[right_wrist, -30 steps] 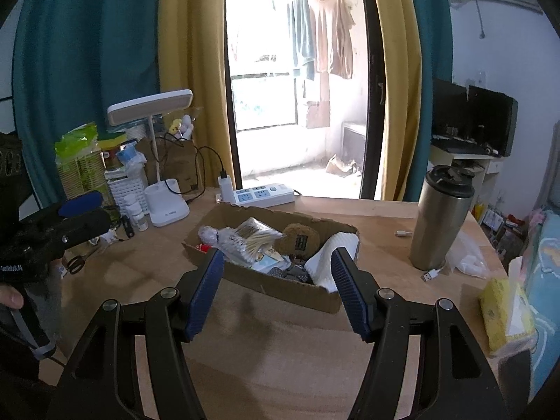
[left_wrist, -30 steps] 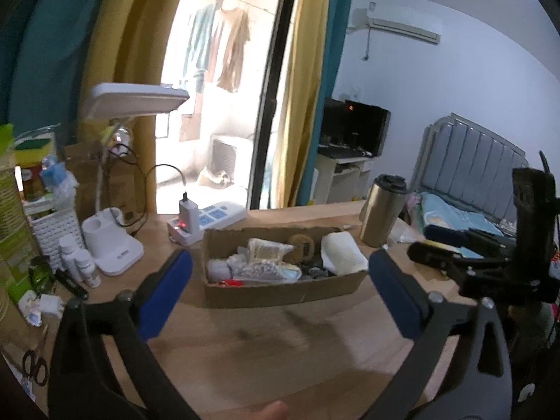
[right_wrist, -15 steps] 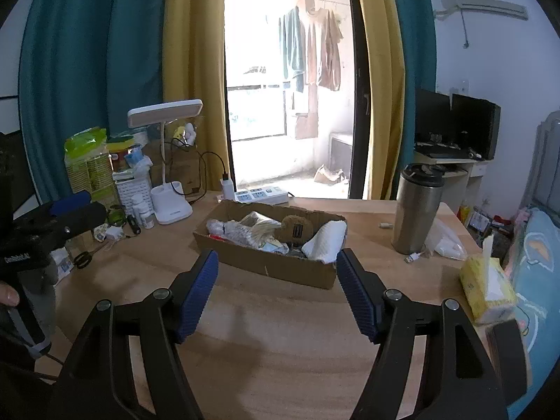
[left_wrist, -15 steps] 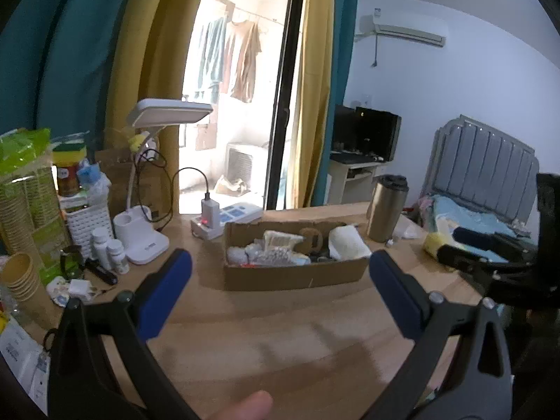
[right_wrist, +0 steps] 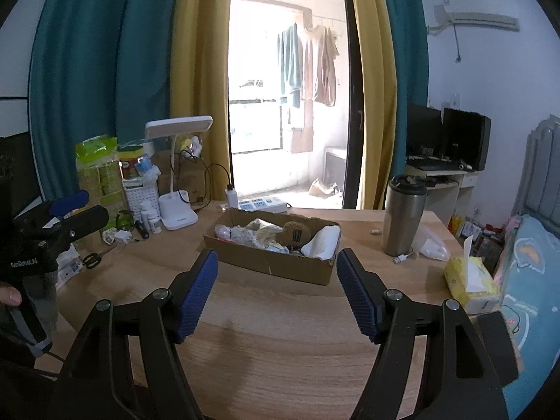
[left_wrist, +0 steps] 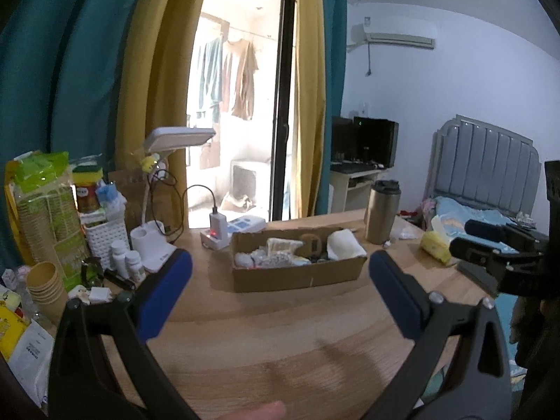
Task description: Organize soft objects
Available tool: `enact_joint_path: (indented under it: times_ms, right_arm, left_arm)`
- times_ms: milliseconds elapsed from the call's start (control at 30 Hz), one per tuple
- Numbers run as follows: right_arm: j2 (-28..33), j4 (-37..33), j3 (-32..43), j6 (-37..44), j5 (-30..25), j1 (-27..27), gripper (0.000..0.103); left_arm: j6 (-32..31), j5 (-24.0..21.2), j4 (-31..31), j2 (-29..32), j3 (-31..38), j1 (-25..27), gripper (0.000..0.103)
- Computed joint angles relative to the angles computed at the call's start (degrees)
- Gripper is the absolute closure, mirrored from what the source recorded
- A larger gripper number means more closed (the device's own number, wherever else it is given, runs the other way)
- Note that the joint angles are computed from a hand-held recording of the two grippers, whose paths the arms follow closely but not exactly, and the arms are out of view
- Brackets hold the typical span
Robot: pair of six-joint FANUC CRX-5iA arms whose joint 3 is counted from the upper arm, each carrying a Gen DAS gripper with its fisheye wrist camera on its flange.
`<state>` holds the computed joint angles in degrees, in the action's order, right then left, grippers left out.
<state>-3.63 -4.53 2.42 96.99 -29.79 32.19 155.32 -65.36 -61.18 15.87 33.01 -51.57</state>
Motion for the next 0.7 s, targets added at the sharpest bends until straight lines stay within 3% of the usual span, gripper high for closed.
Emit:
enact_joint_path:
  times_ms: [700]
  right_arm:
    - [-1.22,0.42,-0.97,-0.02,0.45,0.83,0.029]
  left_arm:
    - [-1.28,0.14,1.23,0.37,0.52,-0.57,0.001]
